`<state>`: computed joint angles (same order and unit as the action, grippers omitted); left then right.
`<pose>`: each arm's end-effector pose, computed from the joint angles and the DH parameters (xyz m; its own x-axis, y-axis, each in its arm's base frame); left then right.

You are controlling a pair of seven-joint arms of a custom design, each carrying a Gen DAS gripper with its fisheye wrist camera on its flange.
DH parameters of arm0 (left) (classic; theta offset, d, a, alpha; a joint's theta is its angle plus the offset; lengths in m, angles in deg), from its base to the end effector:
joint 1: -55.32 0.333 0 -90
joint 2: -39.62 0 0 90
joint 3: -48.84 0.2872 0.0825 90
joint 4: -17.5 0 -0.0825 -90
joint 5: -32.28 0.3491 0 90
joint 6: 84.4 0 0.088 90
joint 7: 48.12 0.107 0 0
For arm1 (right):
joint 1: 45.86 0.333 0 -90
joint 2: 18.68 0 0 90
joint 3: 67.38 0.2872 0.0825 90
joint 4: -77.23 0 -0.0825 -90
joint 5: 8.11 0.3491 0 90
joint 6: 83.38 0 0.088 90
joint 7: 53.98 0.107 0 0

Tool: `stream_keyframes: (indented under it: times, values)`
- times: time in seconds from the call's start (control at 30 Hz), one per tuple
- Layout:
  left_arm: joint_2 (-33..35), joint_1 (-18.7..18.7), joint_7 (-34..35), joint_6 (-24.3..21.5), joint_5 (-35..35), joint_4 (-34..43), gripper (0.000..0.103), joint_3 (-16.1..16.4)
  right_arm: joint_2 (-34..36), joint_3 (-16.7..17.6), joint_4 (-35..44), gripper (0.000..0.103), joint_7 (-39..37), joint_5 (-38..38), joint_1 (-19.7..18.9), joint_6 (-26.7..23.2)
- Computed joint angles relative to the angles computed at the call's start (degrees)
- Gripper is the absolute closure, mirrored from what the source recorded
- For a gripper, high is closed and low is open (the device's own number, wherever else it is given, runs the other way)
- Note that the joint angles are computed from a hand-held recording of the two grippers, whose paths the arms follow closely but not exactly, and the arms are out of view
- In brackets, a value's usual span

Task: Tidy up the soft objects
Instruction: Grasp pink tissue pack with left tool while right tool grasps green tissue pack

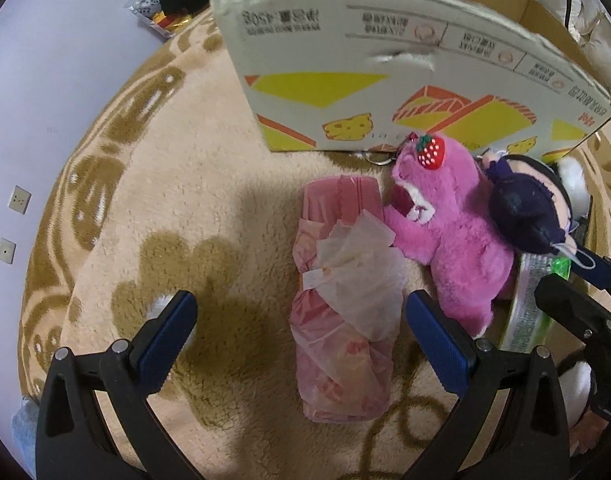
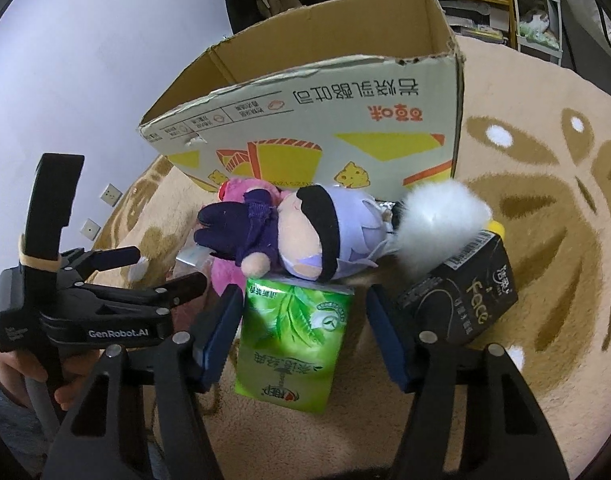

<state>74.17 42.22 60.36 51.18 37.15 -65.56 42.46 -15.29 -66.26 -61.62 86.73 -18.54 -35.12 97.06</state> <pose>0.6606 -0.2163 0.3614 -0.6152 -0.7806 -0.1107 -0.7306 0.6172 -0.2922 0.4983 0.1210 0.3588 -0.3400 -0.8504 -0.4015 -0.7203 0.5099 -0.4703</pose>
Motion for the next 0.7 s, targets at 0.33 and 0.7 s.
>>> stream_keyframes:
  times: [0.33, 0.7]
  values:
    - [3.5, -0.9, -1.3, -3.0, 1.2, 4.6, 0.000, 0.8, 1.1, 3.4, 0.4, 0.037, -8.5, 9.4, -1.7, -0.2]
    - [3.5, 0.0, 1.3, -2.9, 0.0, 3.8, 0.021, -0.2, 2.2, 8.5, 1.0, 0.044, -17.2, 21.4, -5.0, 0.3]
